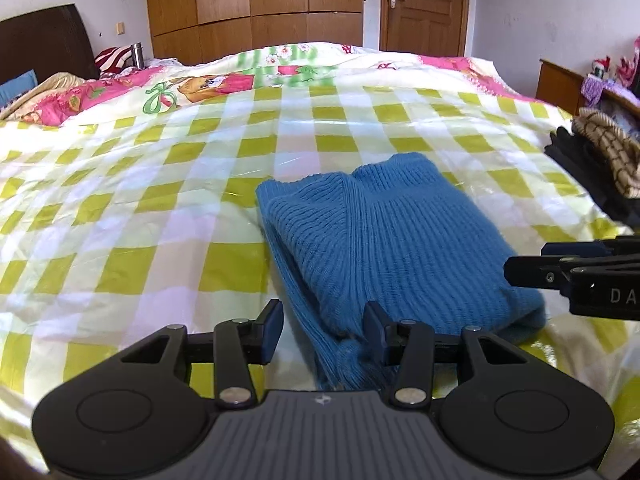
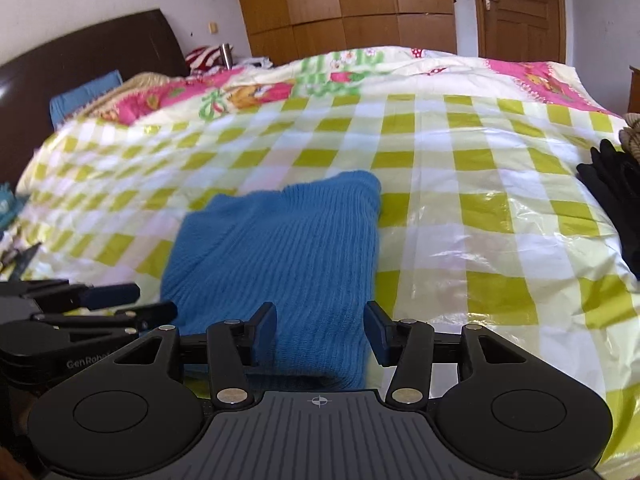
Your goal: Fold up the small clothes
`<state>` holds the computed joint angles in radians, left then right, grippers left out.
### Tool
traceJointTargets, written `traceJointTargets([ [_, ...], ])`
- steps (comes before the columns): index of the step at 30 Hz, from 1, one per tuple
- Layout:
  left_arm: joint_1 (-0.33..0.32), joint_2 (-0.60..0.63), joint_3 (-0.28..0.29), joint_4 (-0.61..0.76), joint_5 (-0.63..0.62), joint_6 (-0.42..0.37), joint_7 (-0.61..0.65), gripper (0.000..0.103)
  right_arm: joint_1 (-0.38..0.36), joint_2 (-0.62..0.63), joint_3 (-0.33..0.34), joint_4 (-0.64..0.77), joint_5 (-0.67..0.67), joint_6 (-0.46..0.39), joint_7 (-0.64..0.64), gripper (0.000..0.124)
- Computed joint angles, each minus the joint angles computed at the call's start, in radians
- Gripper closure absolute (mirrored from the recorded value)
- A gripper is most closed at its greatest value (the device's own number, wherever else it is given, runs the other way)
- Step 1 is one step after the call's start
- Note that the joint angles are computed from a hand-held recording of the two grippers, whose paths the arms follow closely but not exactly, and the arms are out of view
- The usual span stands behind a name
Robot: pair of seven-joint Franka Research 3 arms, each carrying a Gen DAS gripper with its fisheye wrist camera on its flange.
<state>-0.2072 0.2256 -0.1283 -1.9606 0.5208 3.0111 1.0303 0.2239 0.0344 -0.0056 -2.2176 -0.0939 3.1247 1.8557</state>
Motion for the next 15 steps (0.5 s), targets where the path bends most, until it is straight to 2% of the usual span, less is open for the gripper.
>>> traceJointTargets([
  [8,0.020,-0.044,-0.051,-0.045,-0.094,-0.033,0.063,0.044,-0.019,-0.034,0.001,-0.029,-0.159,-0.026,0.176,0.075],
  [15,0.011,-0.043,-0.072,-0.040,-0.152,-0.082,0.113,0.042,-0.061,-0.079,0.049,-0.088,-0.160,-0.048,0.219,0.074],
])
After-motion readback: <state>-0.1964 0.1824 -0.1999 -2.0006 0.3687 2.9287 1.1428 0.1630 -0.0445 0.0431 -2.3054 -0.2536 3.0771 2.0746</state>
